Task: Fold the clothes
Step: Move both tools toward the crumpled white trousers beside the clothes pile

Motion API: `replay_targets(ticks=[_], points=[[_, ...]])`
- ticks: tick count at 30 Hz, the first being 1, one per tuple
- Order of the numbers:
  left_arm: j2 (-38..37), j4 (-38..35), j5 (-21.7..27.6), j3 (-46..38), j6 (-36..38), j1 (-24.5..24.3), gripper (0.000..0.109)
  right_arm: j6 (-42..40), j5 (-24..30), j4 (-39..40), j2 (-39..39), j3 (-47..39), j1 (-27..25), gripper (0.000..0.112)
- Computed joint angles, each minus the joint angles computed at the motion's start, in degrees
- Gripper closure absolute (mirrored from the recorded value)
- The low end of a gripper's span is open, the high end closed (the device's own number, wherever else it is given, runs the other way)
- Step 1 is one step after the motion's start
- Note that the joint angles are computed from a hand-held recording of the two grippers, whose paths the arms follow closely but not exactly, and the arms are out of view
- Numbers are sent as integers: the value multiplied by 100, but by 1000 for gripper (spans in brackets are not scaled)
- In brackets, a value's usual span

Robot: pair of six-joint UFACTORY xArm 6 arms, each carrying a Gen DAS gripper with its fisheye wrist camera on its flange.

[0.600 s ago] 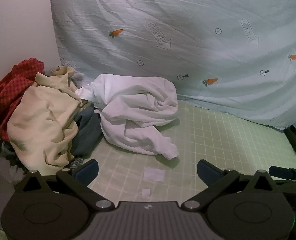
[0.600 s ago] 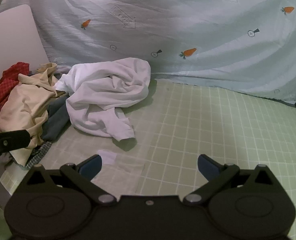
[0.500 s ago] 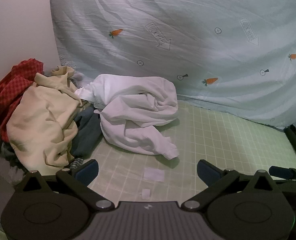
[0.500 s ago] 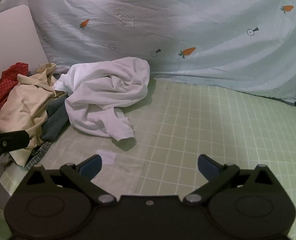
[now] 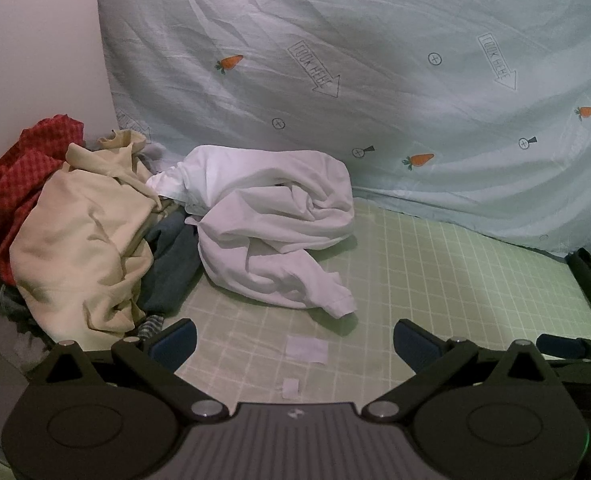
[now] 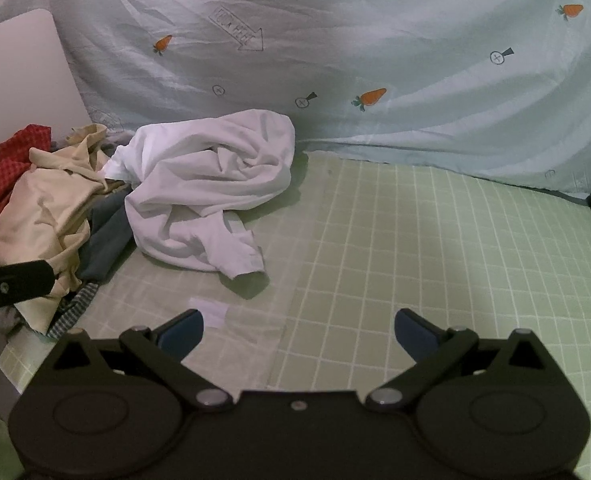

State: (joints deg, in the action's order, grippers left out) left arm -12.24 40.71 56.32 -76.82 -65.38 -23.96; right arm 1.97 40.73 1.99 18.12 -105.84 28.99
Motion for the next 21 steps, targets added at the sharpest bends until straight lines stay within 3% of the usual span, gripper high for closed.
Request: replay_targets(ticks=[21], points=[[-33,-46,-61,53,-9,38,6,95,212,-59,96,-183,8,9]])
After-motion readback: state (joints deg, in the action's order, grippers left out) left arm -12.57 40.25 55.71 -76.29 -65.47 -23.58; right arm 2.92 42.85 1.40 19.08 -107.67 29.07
